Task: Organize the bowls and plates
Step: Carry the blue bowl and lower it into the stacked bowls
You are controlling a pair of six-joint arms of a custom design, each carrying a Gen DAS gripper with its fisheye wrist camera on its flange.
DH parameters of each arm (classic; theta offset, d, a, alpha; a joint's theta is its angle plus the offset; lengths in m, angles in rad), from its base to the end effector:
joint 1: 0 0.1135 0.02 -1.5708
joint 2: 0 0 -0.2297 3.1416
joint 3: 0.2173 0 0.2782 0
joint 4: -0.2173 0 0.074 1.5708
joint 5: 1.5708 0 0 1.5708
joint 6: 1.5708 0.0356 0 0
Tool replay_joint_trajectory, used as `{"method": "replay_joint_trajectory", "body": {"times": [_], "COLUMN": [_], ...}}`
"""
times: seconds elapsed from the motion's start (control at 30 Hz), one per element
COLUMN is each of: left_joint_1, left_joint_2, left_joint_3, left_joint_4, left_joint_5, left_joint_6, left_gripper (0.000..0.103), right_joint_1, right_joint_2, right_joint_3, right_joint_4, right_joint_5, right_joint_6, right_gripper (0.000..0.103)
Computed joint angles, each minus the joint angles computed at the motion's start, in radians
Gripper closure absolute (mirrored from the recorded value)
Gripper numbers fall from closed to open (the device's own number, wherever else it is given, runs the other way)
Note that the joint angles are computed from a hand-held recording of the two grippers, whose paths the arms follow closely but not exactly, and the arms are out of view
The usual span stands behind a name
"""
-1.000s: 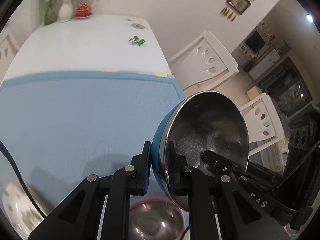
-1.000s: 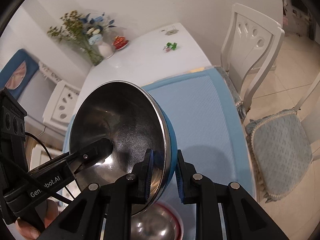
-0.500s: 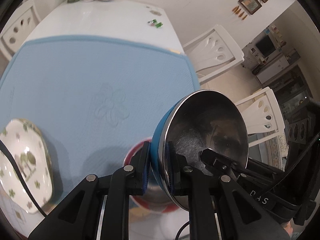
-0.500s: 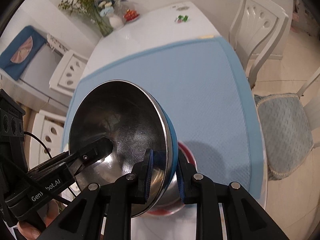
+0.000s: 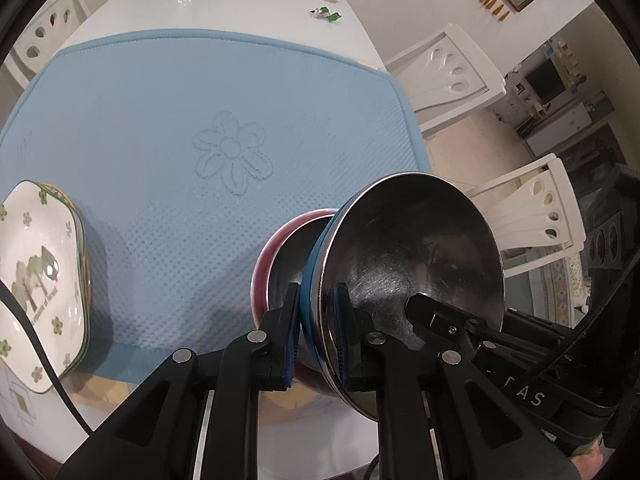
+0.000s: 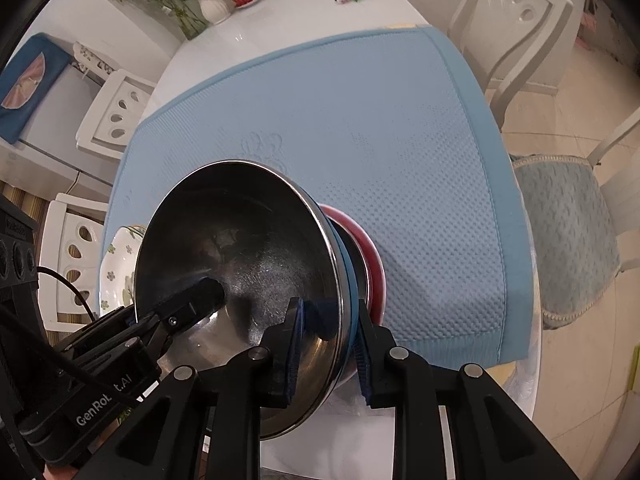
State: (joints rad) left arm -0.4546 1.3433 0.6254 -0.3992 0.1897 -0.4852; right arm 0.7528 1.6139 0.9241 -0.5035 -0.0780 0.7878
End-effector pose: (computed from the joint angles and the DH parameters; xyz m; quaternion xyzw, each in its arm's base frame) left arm 0.2307 -0.1202 0.1058 0.0065 0.9702 -0.1837 0.1578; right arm 0.2302 0.2194 0.1146 0.0099 0.9815 0.1580 0.1079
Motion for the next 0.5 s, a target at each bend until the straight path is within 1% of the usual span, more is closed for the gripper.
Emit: {"method": "replay_joint_trajectory", "body": {"times": [0.23,0.3,0.5], "left_joint_1": [0.002,-0.001,-0.001], "left_joint_2": [0.027,0.043,0.11], "left_joint_3": [-0.015,-0.007,0.02], "left_joint_4": [0.019,0.021,0.032], "left_joint_5": [0.0,-0.009,0.003], "left_joint_6": [0.012,0.012,0.004], "left_gripper": [0.092,0.092,0.091], "right_joint_1": [-0.003,-0.01,-0.015], "right_joint_2": [0.02,0.025,0.028], "right_joint_3": [-0.016,-0.02,-0.025], "right_joint_4": [0.025,0.036,0.054], "right_joint_5": [-0.023,-0.035,-0.051], "right_joint_6": [0.011,0.002,0.004], "right_gripper": [0.08,0.08,0.081]}}
